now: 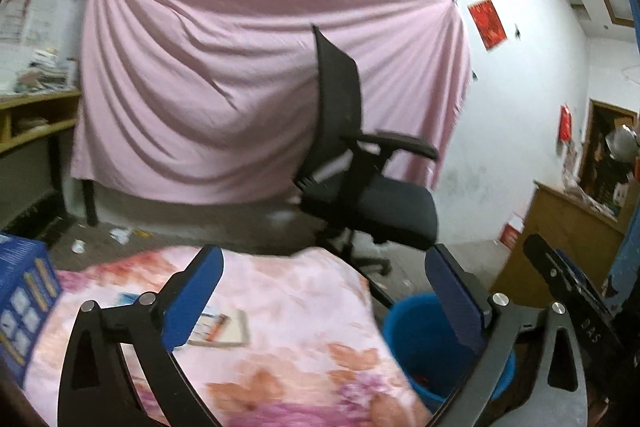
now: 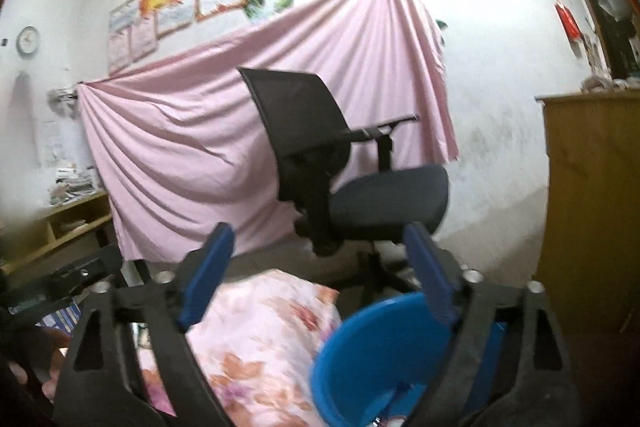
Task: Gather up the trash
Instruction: 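Move both open grippers back over the bed, then grasp the black binder clip with the left gripper while right grasps the battery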
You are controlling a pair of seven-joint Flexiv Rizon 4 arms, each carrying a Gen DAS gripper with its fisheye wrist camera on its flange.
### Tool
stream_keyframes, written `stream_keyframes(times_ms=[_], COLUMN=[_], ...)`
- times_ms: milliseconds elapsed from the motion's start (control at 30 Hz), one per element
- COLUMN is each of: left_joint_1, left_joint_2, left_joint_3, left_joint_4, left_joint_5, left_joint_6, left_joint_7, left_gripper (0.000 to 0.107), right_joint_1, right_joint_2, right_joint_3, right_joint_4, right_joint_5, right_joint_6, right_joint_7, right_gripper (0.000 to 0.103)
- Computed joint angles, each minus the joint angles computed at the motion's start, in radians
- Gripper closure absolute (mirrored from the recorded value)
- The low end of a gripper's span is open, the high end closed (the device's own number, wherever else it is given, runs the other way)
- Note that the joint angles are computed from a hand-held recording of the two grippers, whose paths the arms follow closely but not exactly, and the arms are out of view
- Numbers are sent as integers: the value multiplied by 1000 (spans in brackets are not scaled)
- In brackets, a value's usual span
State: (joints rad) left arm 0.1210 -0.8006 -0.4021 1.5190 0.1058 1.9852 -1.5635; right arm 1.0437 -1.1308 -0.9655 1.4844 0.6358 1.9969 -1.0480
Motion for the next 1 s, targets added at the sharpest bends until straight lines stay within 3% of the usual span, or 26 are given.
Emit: stream_keyframes(times_ms=[100, 233, 367, 533, 700, 833, 1000], left_joint_1=[5, -27, -60, -60, -44, -25, -7], left_joint_2=[31, 77, 105, 120, 112, 93, 73], left_joint_3=[47, 161, 257, 317, 336, 334, 314], left_joint_4=[51, 136, 211, 294, 344, 350, 344], left_joint_5=[-9, -51, -102, -135, -136, -122, -115], left_joint_6=[66, 176, 265, 341, 363, 330, 255], left_joint_7=[-19, -51, -56, -47, -28, -6, 20], left_gripper=[7, 7, 7, 7, 7, 7, 7], right_joint_1=[38, 55, 59, 48, 11, -28, -31], right_joint_2=[-70, -108, -110, -105, -83, -60, -69], right_joint_3=[-82, -105, -79, -24, 81, 173, 165], right_joint_4=[-44, -91, -136, -193, -255, -292, -301], right_joint_5=[45, 50, 55, 39, -32, -90, -158], right_joint_6=[-16, 10, 37, 55, 29, -19, -143], right_joint_7=[17, 5, -52, -116, -176, -226, -192], right_gripper=[0, 0, 0, 0, 0, 0, 0])
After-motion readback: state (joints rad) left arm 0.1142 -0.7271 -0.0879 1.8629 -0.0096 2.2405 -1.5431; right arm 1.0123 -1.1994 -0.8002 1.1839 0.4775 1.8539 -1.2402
